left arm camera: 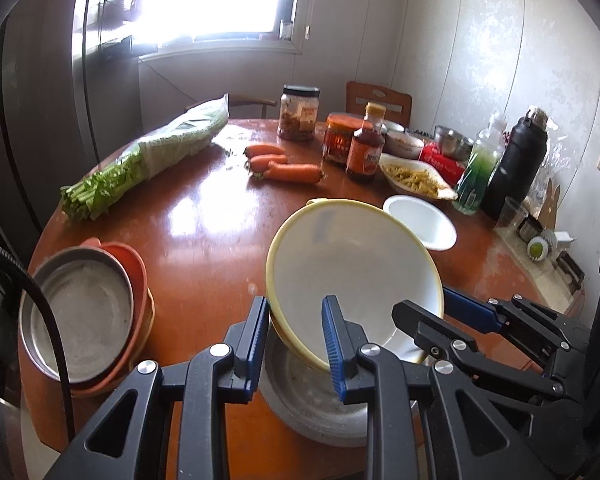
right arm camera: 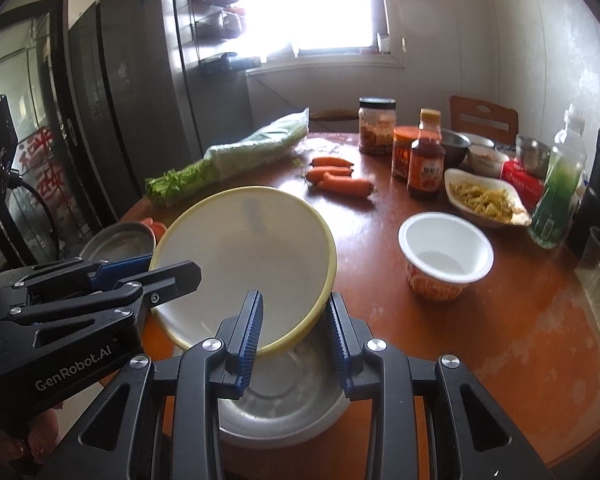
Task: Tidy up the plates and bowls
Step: 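Lower the yellow bowl into the steel mixing bowl with the left gripper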
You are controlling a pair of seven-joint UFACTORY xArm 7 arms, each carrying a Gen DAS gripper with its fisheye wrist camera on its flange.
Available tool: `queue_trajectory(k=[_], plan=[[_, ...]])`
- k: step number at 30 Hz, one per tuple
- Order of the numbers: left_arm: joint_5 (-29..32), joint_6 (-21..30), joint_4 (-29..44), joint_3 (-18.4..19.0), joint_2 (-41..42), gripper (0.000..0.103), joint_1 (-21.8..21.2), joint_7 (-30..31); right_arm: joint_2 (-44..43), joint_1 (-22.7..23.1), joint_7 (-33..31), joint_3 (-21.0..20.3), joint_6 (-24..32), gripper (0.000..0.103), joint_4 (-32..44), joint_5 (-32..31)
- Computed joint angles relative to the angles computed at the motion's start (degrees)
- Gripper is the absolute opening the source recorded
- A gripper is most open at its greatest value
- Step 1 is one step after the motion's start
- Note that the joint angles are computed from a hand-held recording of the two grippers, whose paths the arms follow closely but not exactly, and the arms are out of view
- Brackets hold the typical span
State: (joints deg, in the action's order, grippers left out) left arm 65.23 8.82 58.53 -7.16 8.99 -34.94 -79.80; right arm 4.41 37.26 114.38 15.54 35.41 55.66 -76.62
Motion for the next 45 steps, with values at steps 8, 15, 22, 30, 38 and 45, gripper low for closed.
queue_trajectory(k=[8,15,22,30,38,45], plan=[[-0.6,0.8,0.0,0.6,2.3,0.027,-1.4,1.1,2.5,1.0,0.5,-0.5,-0.1,0.035,-0.4,0.4],[-2.0,0.7,-0.2,1.5,3.5,0.027,-2.4,2.8,3.4,2.0,-1.4,-0.8,1.1,0.035,-0.2,1.6],[-1.0,0.8,-0.1,2.2,3.8,0.027,-3.3,2.1,4.7,2.9,-2.0,-1.2,1.9,0.035,0.2,2.8],[-0.5,0.8,0.4,2.3,4.6,0.027,-3.4,2.4,4.8,3.5,-0.6,-1.6,2.2,0.035,0.1,2.1],[-2.2,0.7,0.2,2.4,4.6,0.027,-3.6,4.5,4.0,3.6,-0.3,-1.2,3.1,0.035,-0.3,2.6],[-1.3,0.8,0.1,2.7,4.5,0.027,-4.0,3.6,3.6,3.7,-0.3,-0.8,4.2,0.035,-0.5,2.7]])
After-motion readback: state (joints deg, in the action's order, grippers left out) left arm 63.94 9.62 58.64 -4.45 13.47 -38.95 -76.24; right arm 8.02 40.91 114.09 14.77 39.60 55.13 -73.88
